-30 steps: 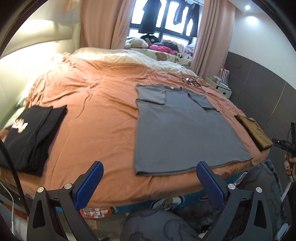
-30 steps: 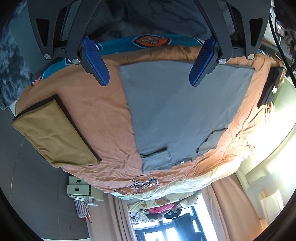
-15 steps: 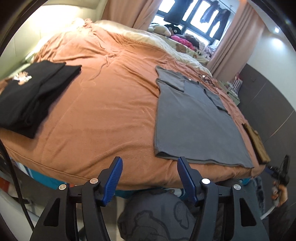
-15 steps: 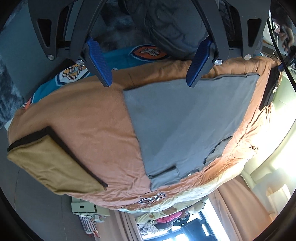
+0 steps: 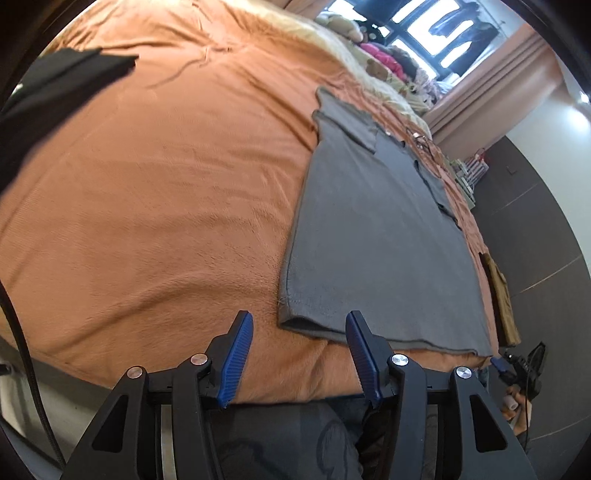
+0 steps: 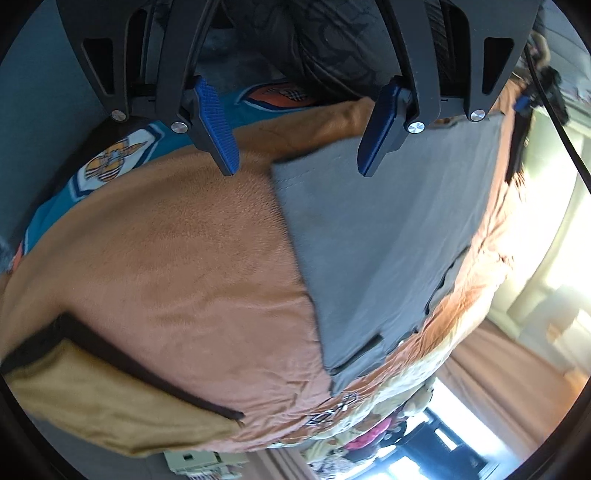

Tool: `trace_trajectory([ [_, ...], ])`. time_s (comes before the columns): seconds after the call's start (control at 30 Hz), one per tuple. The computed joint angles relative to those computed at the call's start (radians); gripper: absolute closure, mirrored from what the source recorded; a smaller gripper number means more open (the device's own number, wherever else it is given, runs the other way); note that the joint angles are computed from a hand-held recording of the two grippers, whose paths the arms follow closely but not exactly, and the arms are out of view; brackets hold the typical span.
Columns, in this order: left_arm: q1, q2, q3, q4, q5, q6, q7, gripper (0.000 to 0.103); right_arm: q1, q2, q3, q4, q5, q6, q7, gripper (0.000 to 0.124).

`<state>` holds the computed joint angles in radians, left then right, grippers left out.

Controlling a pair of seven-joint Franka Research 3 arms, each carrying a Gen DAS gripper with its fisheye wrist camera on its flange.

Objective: Fold small clothes
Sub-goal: 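Move both tools around to the hem of the grey T-shirt, then grasp the T-shirt hem with the left gripper while the right gripper grasps it too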

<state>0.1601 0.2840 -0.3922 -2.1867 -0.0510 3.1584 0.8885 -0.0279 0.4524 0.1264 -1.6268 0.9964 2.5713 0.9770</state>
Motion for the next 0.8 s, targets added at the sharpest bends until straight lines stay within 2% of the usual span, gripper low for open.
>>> trace_trajectory([
  [0.07, 0.016, 0.029, -0.018, 0.023, -0.009, -0.002, 0.003, 0.049, -0.025, 0.032, 0.017, 0.023, 0.053, -0.028, -0.015, 0.059],
  [0.13, 0.077, 0.062, -0.085, 0.037, -0.036, 0.012, 0.014, 0.049, -0.048, 0.068, 0.036, 0.056, 0.112, -0.063, -0.015, 0.065],
  [0.23, 0.112, 0.088, -0.122, 0.046, -0.042, 0.022, -0.002, 0.049, -0.084, 0.076, 0.067, 0.042, 0.249, -0.074, -0.071, 0.065],
  [0.33, 0.18, 0.108, -0.191, 0.03, -0.039, 0.062, -0.03, 0.049, -0.13, 0.09, 0.089, 0.033, 0.407, -0.159, -0.13, 0.07],
  [0.43, 0.282, 0.136, -0.291, 0.005, -0.021, 0.121, -0.068, 0.049, -0.126, 0.103, 0.077, 0.03, 0.472, -0.206, -0.157, 0.072],
  [0.5, 0.372, 0.171, -0.379, -0.013, 0.006, 0.168, -0.098, 0.049, -0.12, 0.117, 0.072, 0.037, 0.497, -0.226, -0.154, 0.072],
  [0.57, 0.426, 0.207, -0.432, -0.019, 0.041, 0.204, -0.128, 0.049, -0.12, 0.126, 0.076, 0.033, 0.548, -0.231, -0.143, 0.072],
  [0.63, 0.438, 0.225, -0.442, -0.017, 0.063, 0.221, -0.16, 0.049, -0.118, 0.135, 0.076, 0.038, 0.592, -0.223, -0.141, 0.074],
  [0.7, 0.447, 0.251, -0.451, -0.015, 0.083, 0.256, -0.197, 0.049, -0.102, 0.145, 0.069, 0.052, 0.605, -0.19, -0.136, 0.081],
  [0.8, 0.427, 0.269, -0.433, -0.008, 0.1, 0.3, -0.249, 0.049, -0.088, 0.152, 0.072, 0.061, 0.625, -0.147, -0.136, 0.088],
])
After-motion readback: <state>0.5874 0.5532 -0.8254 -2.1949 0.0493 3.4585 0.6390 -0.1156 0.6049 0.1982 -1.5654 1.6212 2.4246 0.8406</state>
